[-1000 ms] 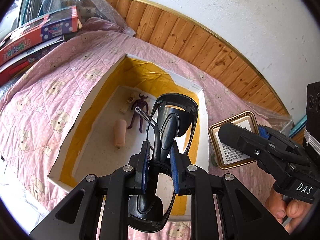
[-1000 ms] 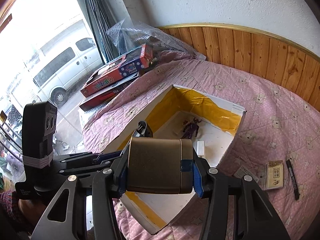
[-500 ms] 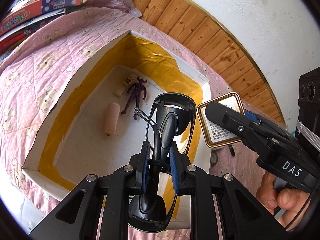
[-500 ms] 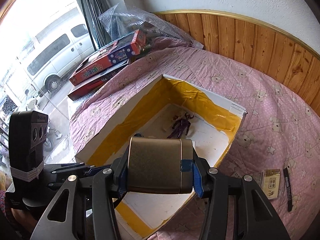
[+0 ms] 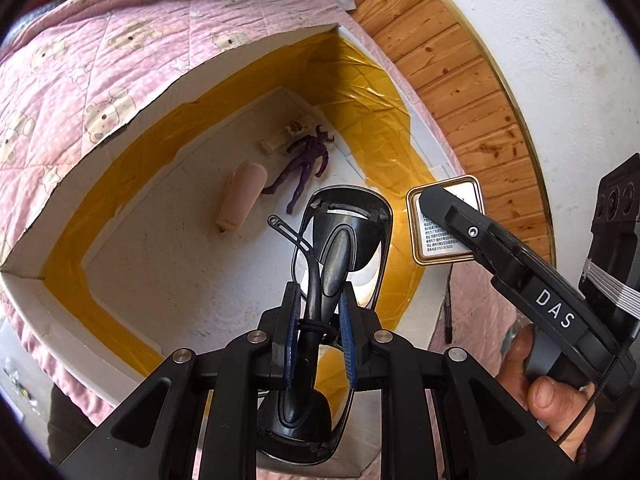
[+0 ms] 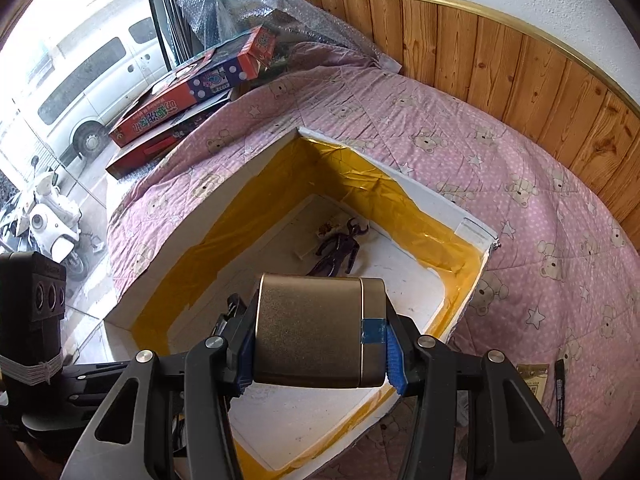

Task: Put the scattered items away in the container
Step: 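Carry the glasses and gold speaker over the white box with both tools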

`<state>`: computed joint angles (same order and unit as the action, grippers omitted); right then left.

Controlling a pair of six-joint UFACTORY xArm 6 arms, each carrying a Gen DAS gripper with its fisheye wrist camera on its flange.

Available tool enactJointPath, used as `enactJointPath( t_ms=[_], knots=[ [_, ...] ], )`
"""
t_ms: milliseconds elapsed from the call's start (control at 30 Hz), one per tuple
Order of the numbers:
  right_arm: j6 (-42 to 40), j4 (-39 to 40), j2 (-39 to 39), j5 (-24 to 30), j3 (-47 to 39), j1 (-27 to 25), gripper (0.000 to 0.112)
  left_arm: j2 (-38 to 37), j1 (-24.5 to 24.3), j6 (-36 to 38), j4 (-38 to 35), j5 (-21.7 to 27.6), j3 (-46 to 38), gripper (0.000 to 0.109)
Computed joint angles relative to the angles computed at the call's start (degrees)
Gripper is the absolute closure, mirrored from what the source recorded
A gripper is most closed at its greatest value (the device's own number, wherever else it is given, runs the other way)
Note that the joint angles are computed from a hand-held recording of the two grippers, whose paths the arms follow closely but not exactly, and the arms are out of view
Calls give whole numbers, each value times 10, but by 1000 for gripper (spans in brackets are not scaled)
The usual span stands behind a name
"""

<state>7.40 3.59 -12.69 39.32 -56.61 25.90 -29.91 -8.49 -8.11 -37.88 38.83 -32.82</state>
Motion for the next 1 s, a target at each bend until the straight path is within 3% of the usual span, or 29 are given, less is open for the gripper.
enactJointPath(
  t_ms=[200, 433, 767, 1000],
  knots=[
    [-2, -71, 43, 31, -39, 7, 60, 6, -2, -27, -2, 12, 2, 90],
    [-72, -61, 99, 102, -91, 25, 60, -2, 28, -50, 8, 7, 7, 90],
    [-168, -48, 87, 141, -65, 57, 60, 35, 80, -27, -11, -8, -12, 90],
    [-196, -45, 84, 152, -54, 66, 60, 52, 54, -8, -47, 3, -26, 90]
  ],
)
